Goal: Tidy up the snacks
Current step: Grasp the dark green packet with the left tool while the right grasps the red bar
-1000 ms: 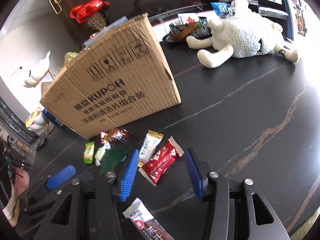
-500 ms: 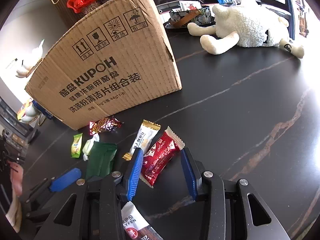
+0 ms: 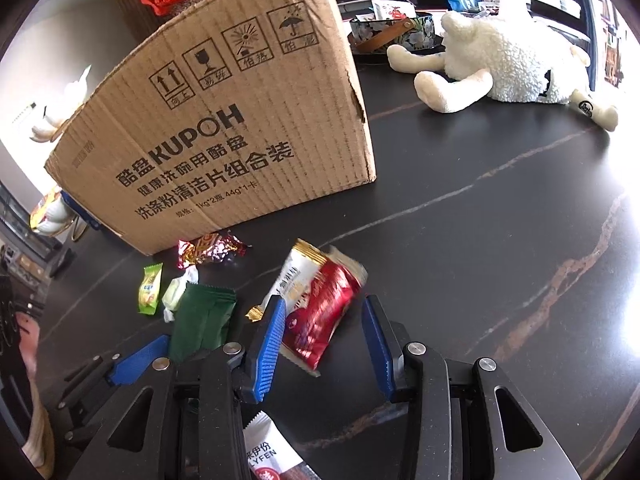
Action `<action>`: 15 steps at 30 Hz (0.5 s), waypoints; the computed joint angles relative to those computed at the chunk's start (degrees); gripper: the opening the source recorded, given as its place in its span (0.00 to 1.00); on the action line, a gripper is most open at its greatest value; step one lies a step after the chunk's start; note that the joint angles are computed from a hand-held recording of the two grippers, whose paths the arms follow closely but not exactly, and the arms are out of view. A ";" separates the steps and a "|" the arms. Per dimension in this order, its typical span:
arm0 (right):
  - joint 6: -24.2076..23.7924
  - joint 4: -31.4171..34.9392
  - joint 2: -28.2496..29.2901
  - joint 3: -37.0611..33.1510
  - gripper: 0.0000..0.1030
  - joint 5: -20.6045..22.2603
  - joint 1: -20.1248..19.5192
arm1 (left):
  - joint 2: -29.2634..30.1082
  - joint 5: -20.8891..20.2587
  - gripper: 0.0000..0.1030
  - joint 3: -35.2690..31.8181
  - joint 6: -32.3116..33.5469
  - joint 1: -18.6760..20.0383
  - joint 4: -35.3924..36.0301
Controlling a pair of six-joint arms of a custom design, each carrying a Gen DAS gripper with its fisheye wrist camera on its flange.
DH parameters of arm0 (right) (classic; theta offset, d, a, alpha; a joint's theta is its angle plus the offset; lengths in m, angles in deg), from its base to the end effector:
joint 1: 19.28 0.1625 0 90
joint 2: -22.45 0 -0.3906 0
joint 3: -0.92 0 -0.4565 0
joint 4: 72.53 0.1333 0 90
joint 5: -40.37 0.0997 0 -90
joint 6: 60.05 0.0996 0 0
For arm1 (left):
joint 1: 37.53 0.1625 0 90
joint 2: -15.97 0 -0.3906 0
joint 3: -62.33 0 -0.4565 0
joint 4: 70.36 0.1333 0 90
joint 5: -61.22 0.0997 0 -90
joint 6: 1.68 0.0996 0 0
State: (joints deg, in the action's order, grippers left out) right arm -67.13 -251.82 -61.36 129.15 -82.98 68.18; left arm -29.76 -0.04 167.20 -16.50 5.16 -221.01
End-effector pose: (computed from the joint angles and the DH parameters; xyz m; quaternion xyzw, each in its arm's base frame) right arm 0.0564 -0.5005 0.2427 -0.0744 -0.8891 0.3421 0.2949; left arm -0.3246 -0.5460 -0.0344 0.2678 0.9309 -0.1390 0.2060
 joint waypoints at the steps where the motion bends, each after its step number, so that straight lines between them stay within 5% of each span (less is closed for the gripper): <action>1: -0.19 -0.04 0.22 -0.08 0.26 -0.80 0.20 | -0.15 -0.24 0.34 0.09 0.00 0.12 -0.27; 6: 0.04 -0.26 -0.17 0.27 0.26 -0.97 0.12 | -0.98 0.21 0.18 0.98 0.79 0.06 -1.74; 8: 0.31 -0.26 -0.50 0.47 0.26 -0.95 0.03 | -0.98 0.68 0.04 1.05 1.13 -0.09 -1.70; 12: 0.46 -0.38 -1.11 0.86 0.25 -0.97 0.08 | -1.10 0.50 0.04 1.12 1.36 0.03 -1.59; 15: 0.10 -0.84 -0.98 0.79 0.25 -1.47 0.28 | -1.47 -0.15 0.21 1.12 0.51 0.10 -1.12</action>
State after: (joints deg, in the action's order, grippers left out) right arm -67.03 -252.66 -62.34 129.93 -84.45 68.46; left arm -31.24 -0.19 168.31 -15.99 5.26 -222.12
